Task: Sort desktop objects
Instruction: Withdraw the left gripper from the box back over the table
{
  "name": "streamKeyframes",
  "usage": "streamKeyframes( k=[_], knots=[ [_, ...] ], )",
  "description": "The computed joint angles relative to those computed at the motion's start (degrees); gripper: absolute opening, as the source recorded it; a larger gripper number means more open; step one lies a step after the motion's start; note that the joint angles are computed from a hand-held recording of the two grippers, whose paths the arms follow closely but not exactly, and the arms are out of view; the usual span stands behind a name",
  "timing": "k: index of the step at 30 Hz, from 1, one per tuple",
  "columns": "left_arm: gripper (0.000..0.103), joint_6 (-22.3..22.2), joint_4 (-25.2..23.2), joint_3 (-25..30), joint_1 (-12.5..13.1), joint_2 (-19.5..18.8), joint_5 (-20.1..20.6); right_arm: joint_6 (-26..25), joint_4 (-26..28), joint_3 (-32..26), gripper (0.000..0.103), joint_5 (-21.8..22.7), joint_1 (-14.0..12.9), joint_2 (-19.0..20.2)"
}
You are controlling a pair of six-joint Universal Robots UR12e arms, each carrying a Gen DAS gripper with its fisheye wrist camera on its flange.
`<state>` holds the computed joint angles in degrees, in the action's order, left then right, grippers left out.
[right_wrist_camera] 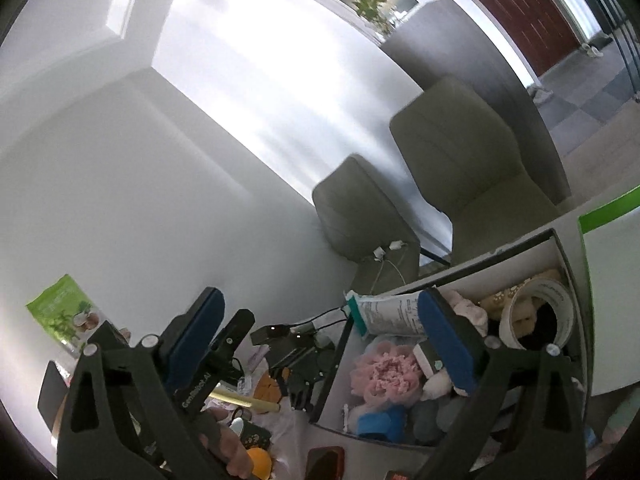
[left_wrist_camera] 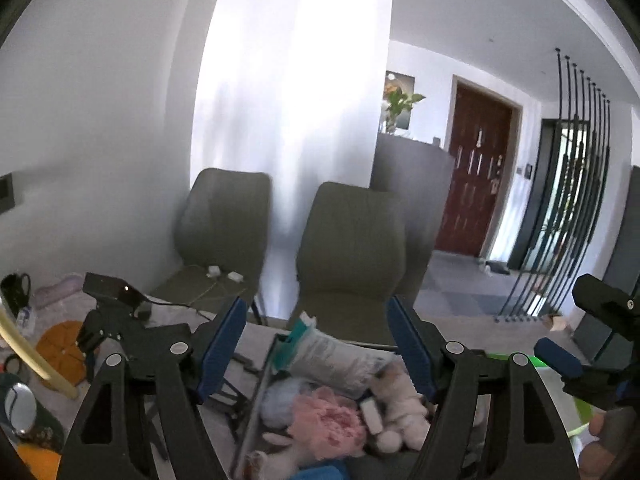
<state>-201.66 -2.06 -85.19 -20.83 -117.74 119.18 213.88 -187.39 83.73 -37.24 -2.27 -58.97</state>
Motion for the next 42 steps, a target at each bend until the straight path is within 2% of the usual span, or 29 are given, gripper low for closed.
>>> streamKeyframes(
  k=[5,10,12,13,14,22,24,26,30,35,37,40,42],
  knots=[
    [0.074,0.14,1.17,-1.98,-1.01,1.30,0.49,1.54,-4.11,2.87,0.099,0.98,-1.00,-1.61],
    [0.074,0.77,3.62,-4.38,-3.17,2.99,4.03,1.82,-6.39,5.67,0.100,2.00,-1.93,-3.28],
    [0.080,0.92,5.03,-5.43,-3.79,3.60,4.84,2.32,-8.23,6.94,0.100,2.77,-2.43,-4.03],
    [0.088,0.94,5.69,-6.03,-4.15,3.94,5.45,2.29,-8.77,7.49,0.100,3.01,-2.66,-4.39],
    [0.091,1.28,6.80,-6.61,-4.57,4.16,6.15,2.08,-9.31,8.30,0.100,3.36,-2.96,-4.96],
    [0.091,0.98,8.32,-9.67,-7.37,6.19,8.83,-0.23,-12.40,14.44,0.101,5.61,-5.25,-9.28],
    [0.093,0.89,8.90,-10.47,-8.10,6.70,9.21,-0.22,-14.21,16.08,0.101,6.19,-6.09,-10.35],
    [0.099,1.43,10.14,-10.87,-8.84,6.79,9.74,-0.34,-15.16,17.33,0.103,6.50,-6.85,-11.38],
    [0.099,2.50,11.12,-11.70,-10.27,7.16,10.99,0.85,-18.63,19.66,0.103,7.32,-8.48,-13.10],
    [0.099,3.86,12.61,-12.57,-11.87,7.82,10.93,1.11,-20.64,22.15,0.103,8.00,-10.29,-15.24],
    [0.099,5.02,14.95,-12.89,-12.54,7.75,11.38,0.86,-21.36,23.25,0.103,8.34,-11.13,-16.16],
    [0.100,4.22,18.41,-13.87,-12.76,8.12,8.74,1.76,-23.41,24.66,0.103,8.02,-12.17,-17.27],
    [0.100,3.32,19.29,-14.44,-12.89,8.45,7.31,4.94,-28.01,25.59,0.103,7.42,-13.17,-17.80]
  ],
)
